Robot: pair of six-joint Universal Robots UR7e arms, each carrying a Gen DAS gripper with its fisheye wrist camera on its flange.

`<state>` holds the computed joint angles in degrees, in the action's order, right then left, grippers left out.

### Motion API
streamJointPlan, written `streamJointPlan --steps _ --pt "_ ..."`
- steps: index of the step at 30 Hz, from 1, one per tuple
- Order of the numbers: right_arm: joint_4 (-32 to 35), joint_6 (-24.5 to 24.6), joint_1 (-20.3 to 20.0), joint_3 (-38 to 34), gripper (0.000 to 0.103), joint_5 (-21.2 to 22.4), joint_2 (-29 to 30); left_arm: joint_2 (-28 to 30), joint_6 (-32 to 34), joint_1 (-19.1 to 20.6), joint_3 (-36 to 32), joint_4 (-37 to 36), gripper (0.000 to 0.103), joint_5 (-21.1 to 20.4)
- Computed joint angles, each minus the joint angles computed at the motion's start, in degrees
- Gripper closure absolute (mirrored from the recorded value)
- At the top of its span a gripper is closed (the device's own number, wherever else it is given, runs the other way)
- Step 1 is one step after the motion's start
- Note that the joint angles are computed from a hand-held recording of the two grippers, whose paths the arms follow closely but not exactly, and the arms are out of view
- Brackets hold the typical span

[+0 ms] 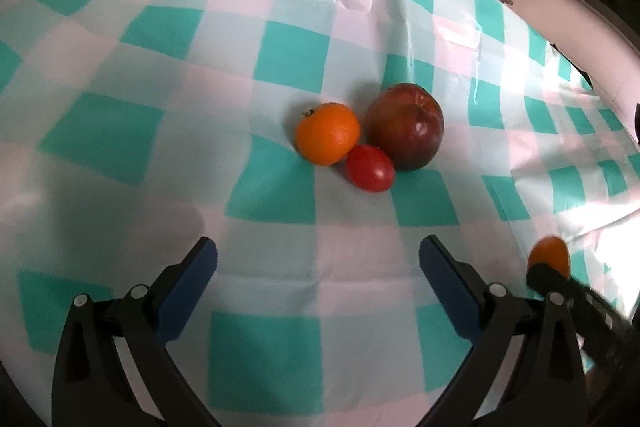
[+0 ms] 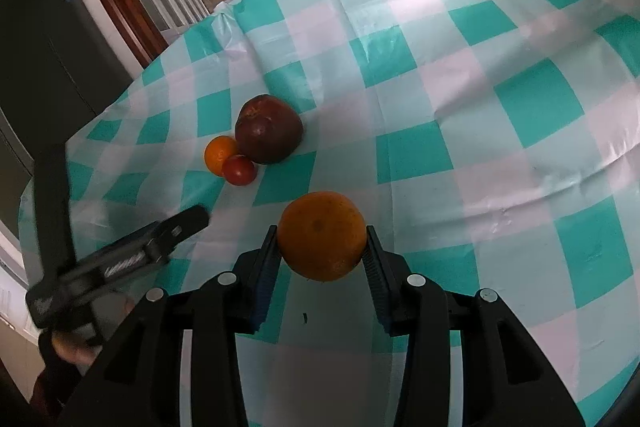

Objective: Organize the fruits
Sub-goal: 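Grasp the small red tomato with the left tool, then carry the tangerine and small red tomato over the white bin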

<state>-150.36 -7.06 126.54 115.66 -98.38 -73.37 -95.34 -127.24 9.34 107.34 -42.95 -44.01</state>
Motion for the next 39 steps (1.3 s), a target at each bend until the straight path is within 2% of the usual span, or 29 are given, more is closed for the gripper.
streamJointPlan --steps 1,3,4,6,11,16,17,18,19,21,23,25,30,33,39 --pt "-0.01 0.02 0.02 0.03 0.062 0.02 0.0 0.0 0.42 0.76 -0.02 -0.89 0.007 0.55" --pt "-0.25 0.43 -0.07 0.17 0.062 0.03 -0.09 -0.04 3.22 3.06 0.11 -4.4 0.022 2.38" --pt "-0.5 0.57 -0.12 0.29 0.062 0.0 -0.15 0.34 4.24 4.15 -0.1 -5.42 0.025 2.94" --pt "-0.7 0.74 -0.12 0.39 0.062 -0.13 -0.17 1.98 4.1 5.91 -1.26 -4.74 0.036 3.83" --pt "-0.94 0.8 -0.1 0.44 0.062 -0.33 -0.06 4.54 6.67 9.0 -2.92 -6.07 0.042 5.77" --pt "-1.12 0.91 -0.54 0.5 0.062 0.51 -0.08 5.08 7.59 10.27 -3.65 -6.46 0.043 6.74" --pt "-1.21 0.98 -0.61 0.57 0.062 0.64 -0.15 4.55 8.25 10.09 -3.19 -7.34 0.053 7.08" --pt "-1.21 0.97 -0.71 0.64 0.062 0.9 -0.24 3.56 9.11 9.54 -2.24 -8.68 0.068 7.57" --pt "-1.22 0.98 -0.91 0.78 0.062 1.37 -0.4 3.41 8.23 9.35 -2.43 -7.62 0.071 6.95" --pt "-1.5 1.14 -1.15 1.08 0.062 1.87 -0.74 1.44 8.47 7.97 -0.86 -8.98 0.071 7.01" --pt "-1.67 1.11 -1.31 1.31 0.062 2.21 -1.0 1.06 5.99 6.02 -0.67 -6.28 0.071 6.11" --pt "-1.73 1.13 -1.29 1.37 0.062 2.2 -1.06 0.75 3.42 3.08 -0.36 -3.53 0.071 4.38" --pt "-1.51 0.96 -1.22 1.32 0.062 2.05 -1.1 -0.05 1.67 -4.3 2.5 -4.88 0.071 -1.87" --pt "-1.34 0.85 -1.23 1.24 0.062 2.11 -1.08 -0.4 1.67 -5.74 3.74 -5.91 0.071 -3.25" --pt "-1.26 1.02 -2.01 1.45 0.062 3.96 -1.33 -1.31 2.14 -5.77 4.69 -7.28 0.071 -2.17"
